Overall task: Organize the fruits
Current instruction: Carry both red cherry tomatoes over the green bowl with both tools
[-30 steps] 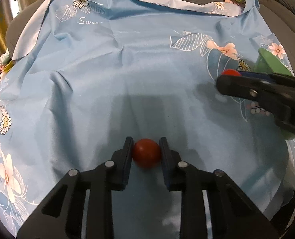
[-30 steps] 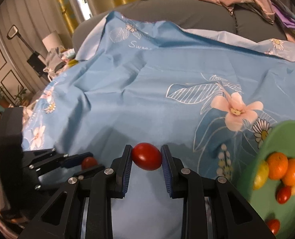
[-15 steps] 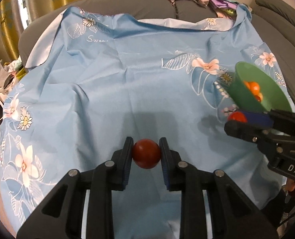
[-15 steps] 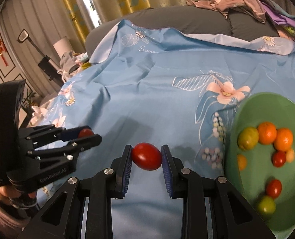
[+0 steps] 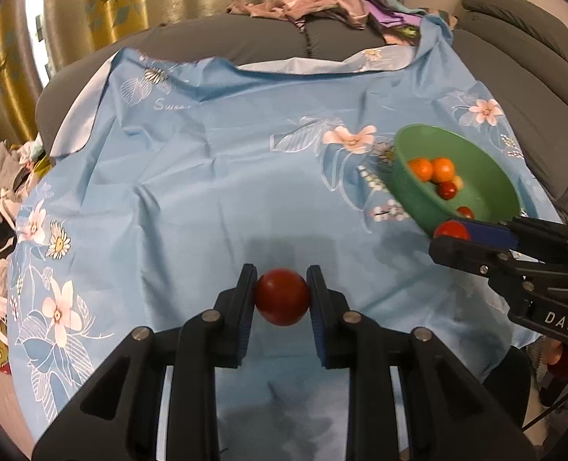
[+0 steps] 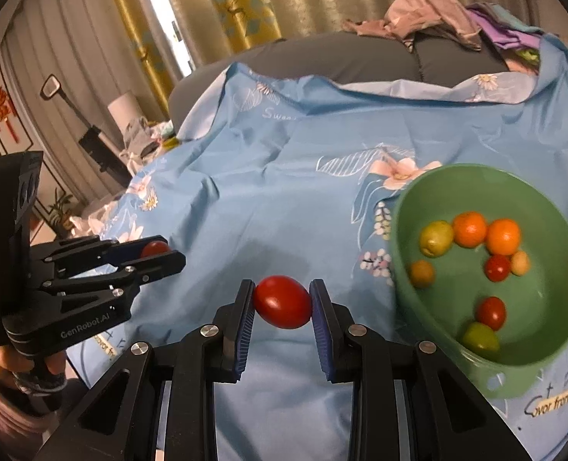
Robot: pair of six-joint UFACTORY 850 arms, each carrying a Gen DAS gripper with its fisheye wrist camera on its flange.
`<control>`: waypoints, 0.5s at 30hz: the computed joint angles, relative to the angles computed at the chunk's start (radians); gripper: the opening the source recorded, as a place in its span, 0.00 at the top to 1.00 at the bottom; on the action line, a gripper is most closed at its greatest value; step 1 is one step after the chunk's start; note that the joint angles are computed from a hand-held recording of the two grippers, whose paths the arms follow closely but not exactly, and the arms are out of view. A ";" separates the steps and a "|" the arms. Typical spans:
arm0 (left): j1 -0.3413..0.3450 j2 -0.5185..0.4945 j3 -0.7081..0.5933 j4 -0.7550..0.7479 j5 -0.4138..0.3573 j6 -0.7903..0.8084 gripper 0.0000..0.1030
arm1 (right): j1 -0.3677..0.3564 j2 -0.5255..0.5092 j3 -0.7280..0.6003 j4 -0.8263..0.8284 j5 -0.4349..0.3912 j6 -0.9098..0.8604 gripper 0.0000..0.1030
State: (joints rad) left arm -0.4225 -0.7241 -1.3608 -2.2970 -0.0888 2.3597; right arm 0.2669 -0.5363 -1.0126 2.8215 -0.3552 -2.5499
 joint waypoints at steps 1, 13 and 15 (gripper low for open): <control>-0.007 0.003 -0.001 0.009 -0.002 -0.006 0.75 | -0.002 0.010 0.013 0.020 -0.012 -0.015 0.70; -0.093 -0.035 -0.105 0.373 -0.006 -0.291 0.75 | -0.062 0.104 0.144 0.252 -0.115 -0.186 0.70; -0.109 -0.049 -0.135 0.528 -0.003 -0.432 0.75 | -0.075 0.114 0.160 0.270 -0.126 -0.196 0.70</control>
State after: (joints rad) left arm -0.5311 -0.7736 -1.4958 -1.7687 -0.0922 1.9282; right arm 0.1916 -0.4227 -0.8525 3.0920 -0.4812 -2.7458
